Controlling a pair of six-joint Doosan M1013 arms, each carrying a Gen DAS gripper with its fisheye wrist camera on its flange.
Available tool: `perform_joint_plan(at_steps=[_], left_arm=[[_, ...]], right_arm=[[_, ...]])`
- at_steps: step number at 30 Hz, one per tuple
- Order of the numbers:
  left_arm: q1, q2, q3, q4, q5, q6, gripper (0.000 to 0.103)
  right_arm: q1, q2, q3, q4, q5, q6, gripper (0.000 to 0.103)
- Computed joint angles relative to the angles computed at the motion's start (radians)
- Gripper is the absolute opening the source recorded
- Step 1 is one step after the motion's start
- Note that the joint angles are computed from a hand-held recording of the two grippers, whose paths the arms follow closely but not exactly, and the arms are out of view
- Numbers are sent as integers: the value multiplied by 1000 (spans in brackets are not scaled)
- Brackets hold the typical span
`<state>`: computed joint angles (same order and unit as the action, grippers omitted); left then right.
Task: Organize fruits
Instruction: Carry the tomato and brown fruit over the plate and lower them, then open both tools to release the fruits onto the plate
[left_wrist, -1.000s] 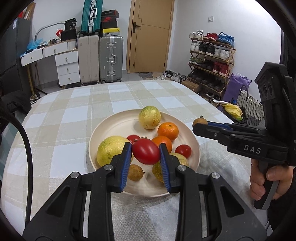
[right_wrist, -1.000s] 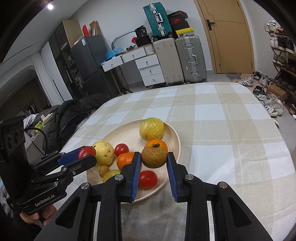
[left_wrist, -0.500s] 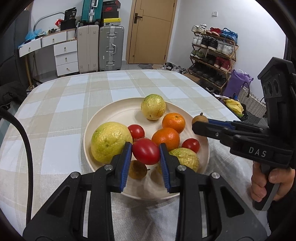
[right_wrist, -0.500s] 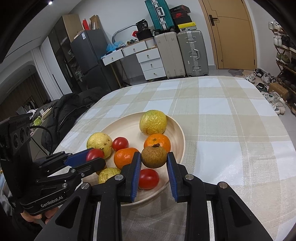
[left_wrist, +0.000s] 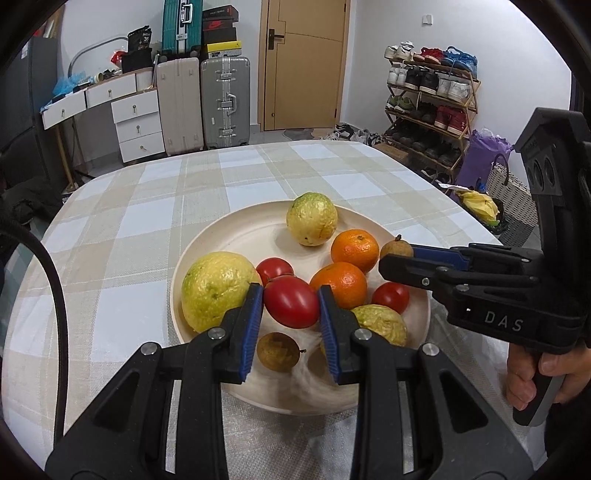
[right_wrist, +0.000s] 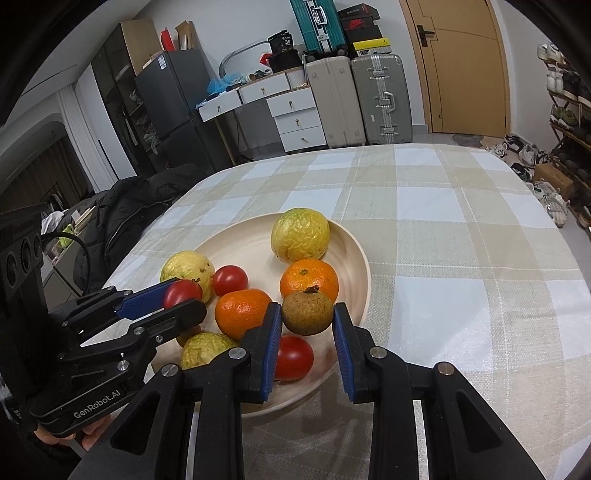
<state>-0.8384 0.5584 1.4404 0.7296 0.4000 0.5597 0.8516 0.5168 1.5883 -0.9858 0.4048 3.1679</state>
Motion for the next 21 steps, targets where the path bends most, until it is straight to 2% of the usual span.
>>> perform_joint_plan(at_steps=[3,4,6,7,10,11,12,14,17,19,20,21], left_arm=[[-2,-4,7,24,0,-30,28],[-3,-7,12,34,-3,-36,28],[-9,-12,17,53,5,-46,31],[-11,-16,22,54,5,-43,33],[-20,-33,50,155,-10,-137,51],[-24,-42,65,221,-22,-202,62],[-28,-52,80,292,-33,-272,72],[-38,-72,112,466,-33,-446,83],[-46,-103,154,617,-43,-611,88],[-48,-121,178,670,-50,-680,95],[-52,-131,194,723,-42,-741,101],[-57,-139,210,796,-30,-819,102]], right_arm=[[4,-1,-1,3,7,-12,32],[6,-1,0,-12,13,2,35],[12,-8,14,-95,11,89,50],[17,-12,20,-142,23,138,51],[32,-27,39,-237,56,221,57],[37,-35,50,-281,61,263,68],[42,-42,61,-323,68,304,85],[55,-58,89,-443,95,425,101],[59,-82,123,-536,80,523,103],[64,-93,139,-586,77,570,103],[70,-97,148,-619,84,593,103],[76,-100,154,-639,95,605,103]])
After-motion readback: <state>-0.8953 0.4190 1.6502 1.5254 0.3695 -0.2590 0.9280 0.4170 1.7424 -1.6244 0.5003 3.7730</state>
